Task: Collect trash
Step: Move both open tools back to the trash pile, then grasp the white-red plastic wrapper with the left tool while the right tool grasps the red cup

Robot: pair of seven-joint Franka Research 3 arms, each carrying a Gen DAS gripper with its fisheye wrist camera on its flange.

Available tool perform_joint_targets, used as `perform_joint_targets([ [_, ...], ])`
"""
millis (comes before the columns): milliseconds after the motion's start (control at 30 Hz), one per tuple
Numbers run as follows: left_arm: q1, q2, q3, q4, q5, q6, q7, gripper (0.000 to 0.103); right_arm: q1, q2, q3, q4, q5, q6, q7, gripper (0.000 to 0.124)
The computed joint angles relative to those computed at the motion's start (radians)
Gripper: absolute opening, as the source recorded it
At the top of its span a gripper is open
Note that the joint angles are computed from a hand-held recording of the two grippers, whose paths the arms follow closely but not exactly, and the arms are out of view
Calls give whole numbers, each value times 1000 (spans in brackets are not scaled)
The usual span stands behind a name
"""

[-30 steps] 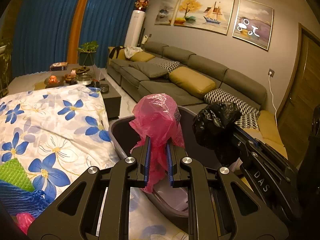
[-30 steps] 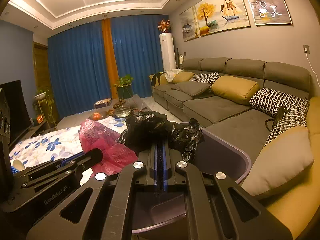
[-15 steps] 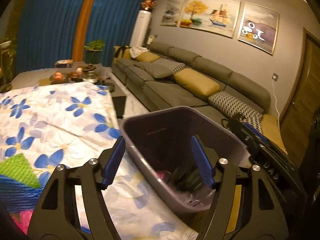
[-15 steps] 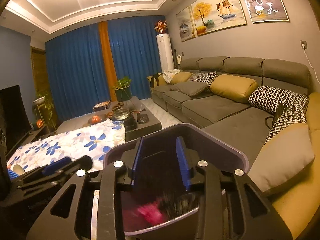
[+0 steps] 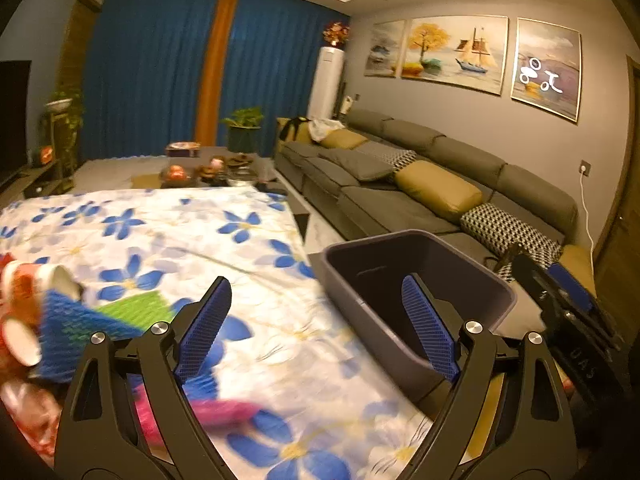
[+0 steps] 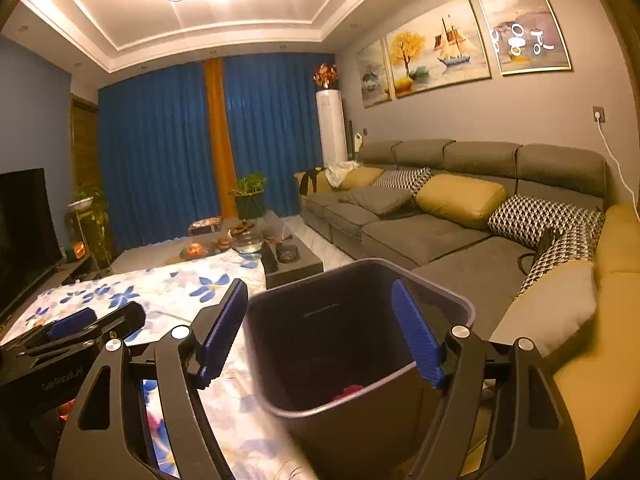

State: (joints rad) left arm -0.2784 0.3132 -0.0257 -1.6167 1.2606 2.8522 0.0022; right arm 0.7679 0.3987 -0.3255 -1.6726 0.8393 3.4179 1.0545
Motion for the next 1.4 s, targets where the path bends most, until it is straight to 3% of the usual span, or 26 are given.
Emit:
perform_joint_targets([
  [33,-10,-32,7,-36,25,-19,-27,86,20,-13,-9,-20,8,18,-9,74],
  [267,44,-220,-38,-251,175,-67,-199,86,-61,-120,170,-157,-36,149,-47,75],
  [567,163,-509,-135,-581,264,-180,-344,86,-188,-198,406,-310,-200,191,42,75],
  [667,203,-603,-165,-692,259,-230,-367,86,-174,-194,445,-331,-200,192,7,75],
  [833,258,-729,-175,-844,225,-231,-376,86,-141,-175,468,-335,-195,163,-33,75],
  [967,290,-752,-176,-876,172,-204,-353,86,-113,-160,463,-325,-182,137,-48,75],
  [1200,333,-713,-181,-873,163,-134,-339,86,-7,-129,394,-272,-45,111,-180,75],
  [1400,345,-631,-153,-827,65,-54,-221,77,14,-111,372,-251,-21,77,-219,75],
])
